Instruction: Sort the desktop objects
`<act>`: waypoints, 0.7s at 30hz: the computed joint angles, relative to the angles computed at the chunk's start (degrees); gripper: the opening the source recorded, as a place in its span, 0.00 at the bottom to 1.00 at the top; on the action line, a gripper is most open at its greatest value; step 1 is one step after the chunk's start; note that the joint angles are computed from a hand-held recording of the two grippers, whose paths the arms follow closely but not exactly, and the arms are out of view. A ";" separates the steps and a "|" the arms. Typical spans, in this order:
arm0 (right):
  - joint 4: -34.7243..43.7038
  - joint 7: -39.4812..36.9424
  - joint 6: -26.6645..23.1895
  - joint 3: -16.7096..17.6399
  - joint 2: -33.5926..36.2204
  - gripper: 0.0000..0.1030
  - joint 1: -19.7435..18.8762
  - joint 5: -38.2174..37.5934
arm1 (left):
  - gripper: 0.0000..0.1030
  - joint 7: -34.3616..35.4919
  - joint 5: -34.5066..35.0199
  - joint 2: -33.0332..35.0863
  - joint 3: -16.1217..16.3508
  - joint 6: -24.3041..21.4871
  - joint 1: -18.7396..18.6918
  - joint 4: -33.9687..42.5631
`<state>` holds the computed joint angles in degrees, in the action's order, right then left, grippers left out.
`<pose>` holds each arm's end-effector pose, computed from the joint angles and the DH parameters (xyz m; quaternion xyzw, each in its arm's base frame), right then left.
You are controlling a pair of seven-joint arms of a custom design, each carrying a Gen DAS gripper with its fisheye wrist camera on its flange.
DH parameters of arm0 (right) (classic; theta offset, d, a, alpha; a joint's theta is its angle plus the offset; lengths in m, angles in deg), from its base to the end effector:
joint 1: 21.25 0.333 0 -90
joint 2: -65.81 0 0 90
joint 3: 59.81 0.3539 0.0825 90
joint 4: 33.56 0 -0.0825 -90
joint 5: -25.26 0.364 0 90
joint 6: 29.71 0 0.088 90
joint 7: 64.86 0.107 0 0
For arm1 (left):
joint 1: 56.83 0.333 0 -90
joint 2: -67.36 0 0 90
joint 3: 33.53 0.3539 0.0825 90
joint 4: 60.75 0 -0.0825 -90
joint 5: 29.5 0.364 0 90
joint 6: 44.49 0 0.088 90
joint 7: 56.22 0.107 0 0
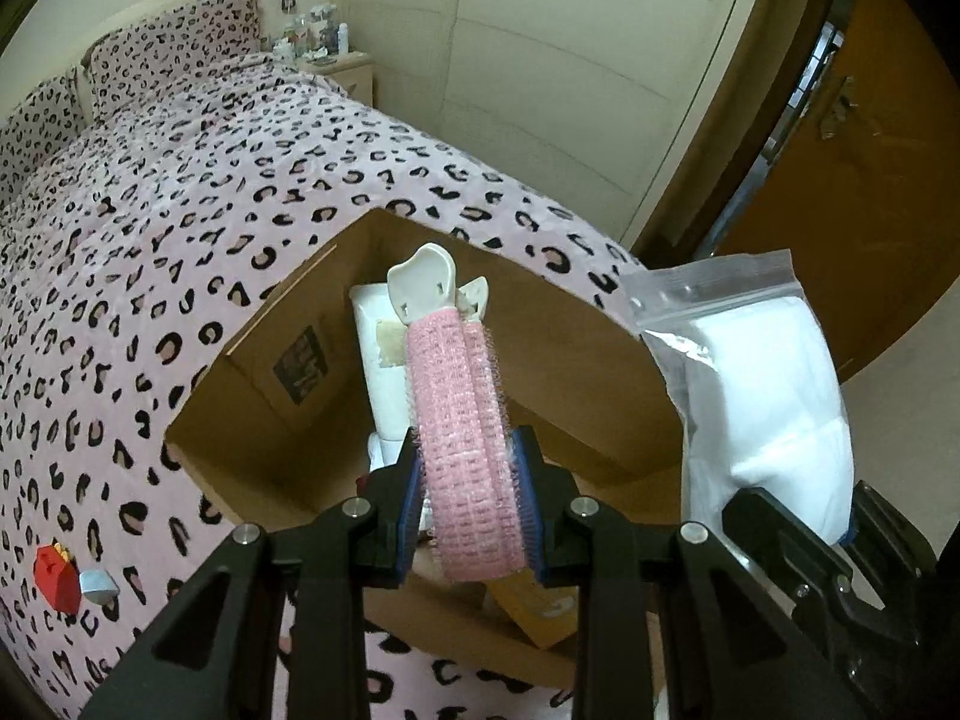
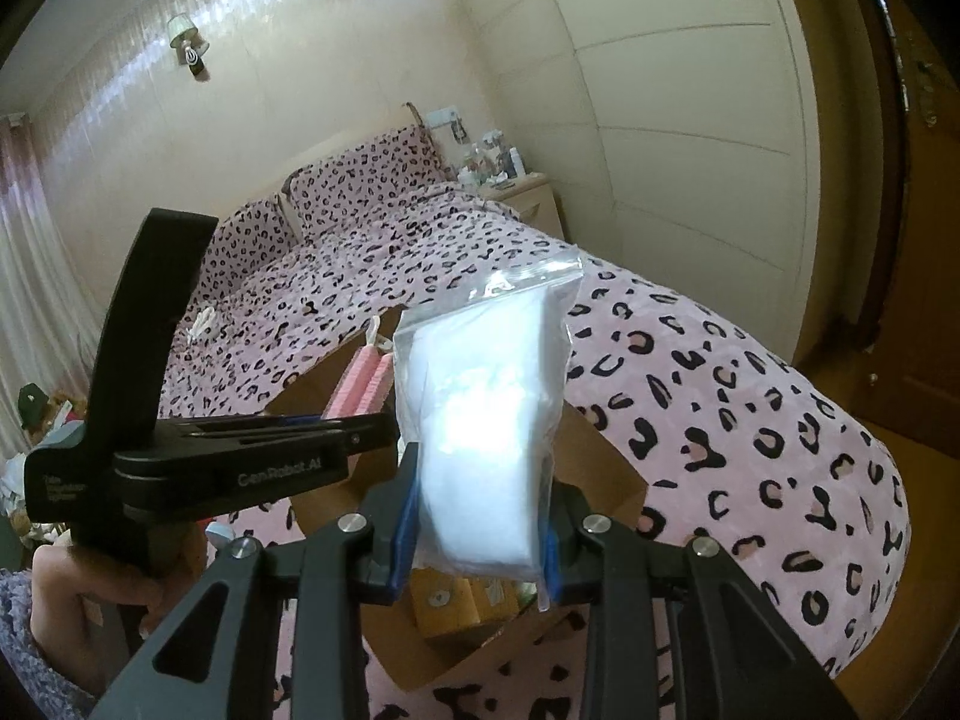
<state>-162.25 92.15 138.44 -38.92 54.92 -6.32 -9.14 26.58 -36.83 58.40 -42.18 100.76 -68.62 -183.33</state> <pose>0.3854 0.3397 0.5796 -0.6389 0.6286 -0.1618 0.4129 0.4902 -0.1863 0.5792 -0.6266 0.7295 -0.2520 0.1083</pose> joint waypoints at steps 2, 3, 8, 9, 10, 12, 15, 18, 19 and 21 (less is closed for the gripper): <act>0.57 -1.17 -0.21 -0.44 1.13 0.31 0.62 0.77 | 0.28 0.32 -0.84 1.00 0.29 0.04 0.15 0.29; 0.85 -1.58 -0.34 -0.73 1.66 0.31 0.99 1.07 | 0.28 0.27 -0.90 1.31 0.28 0.09 0.30 0.36; 2.00 -4.11 -1.19 -2.76 3.93 0.31 3.81 2.71 | 0.28 0.19 -0.86 2.75 0.09 0.96 1.09 0.12; 2.16 -4.31 -1.27 -3.12 4.30 0.31 4.33 2.93 | 0.28 0.33 -1.15 2.80 0.12 1.24 1.20 -0.16; 2.34 -4.57 -1.33 -3.47 4.67 0.31 4.85 3.10 | 0.28 0.27 -0.98 2.84 0.10 1.41 1.37 -0.47; 2.75 -5.28 -1.76 -4.14 5.51 0.31 5.93 3.47 | 0.28 -0.10 -0.17 2.93 -0.03 1.79 1.66 -0.88; 3.22 -5.47 -2.02 -5.16 6.48 0.31 7.26 3.46 | 0.28 -0.30 0.49 2.98 -0.08 2.38 1.91 -1.36; 3.48 -6.47 -2.18 -6.22 7.28 0.31 8.63 4.38 | 0.28 -0.79 1.58 3.09 -0.27 2.54 2.04 -1.46; 3.53 -6.54 -2.29 -6.49 7.44 0.32 8.96 4.41 | 0.29 -1.06 2.29 3.12 -0.38 2.67 2.09 -1.52; 3.78 -6.92 -2.89 -6.97 7.70 0.34 9.59 4.84 | 0.29 -1.37 2.76 3.05 -0.44 3.12 2.07 -1.73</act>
